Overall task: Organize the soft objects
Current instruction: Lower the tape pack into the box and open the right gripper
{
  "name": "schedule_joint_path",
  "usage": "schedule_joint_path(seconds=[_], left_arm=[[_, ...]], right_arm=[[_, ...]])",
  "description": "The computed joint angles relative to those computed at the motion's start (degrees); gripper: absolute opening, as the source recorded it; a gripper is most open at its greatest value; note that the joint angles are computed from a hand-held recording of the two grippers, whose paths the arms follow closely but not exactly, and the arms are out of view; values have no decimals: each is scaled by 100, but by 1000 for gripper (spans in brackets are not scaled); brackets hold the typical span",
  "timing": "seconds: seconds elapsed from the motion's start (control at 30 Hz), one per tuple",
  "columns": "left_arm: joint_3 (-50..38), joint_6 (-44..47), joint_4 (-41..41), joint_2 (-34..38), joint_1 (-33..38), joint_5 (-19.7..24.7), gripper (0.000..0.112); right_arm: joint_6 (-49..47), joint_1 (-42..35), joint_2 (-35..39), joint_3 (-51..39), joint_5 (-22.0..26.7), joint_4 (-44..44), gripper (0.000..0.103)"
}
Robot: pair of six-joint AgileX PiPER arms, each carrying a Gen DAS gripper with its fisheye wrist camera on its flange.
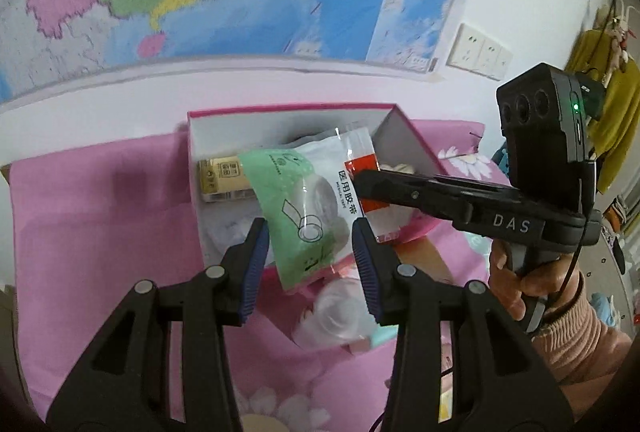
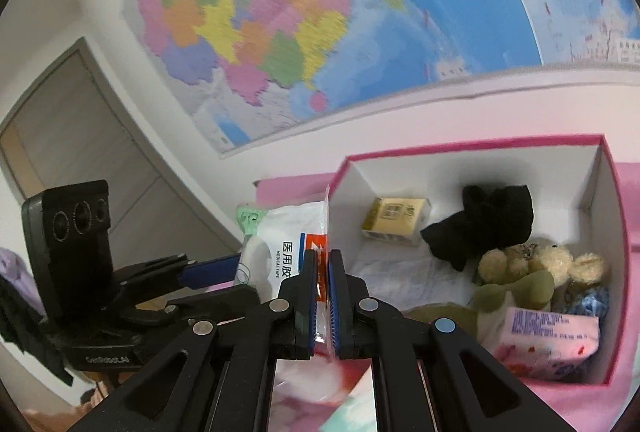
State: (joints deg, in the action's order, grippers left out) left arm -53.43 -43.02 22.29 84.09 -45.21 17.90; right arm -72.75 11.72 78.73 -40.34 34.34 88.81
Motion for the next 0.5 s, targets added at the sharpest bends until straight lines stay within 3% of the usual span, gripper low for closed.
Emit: schedule_joint_path(seconds=[0.37,0.5], left_arm=[[-483,31,57,847,316,108,44],[-558,-328,395,965,324,214,44]], right_arm=[[48,184,855,-409,-409,12,7],[265,334,1030,-550,-730,-204,13]])
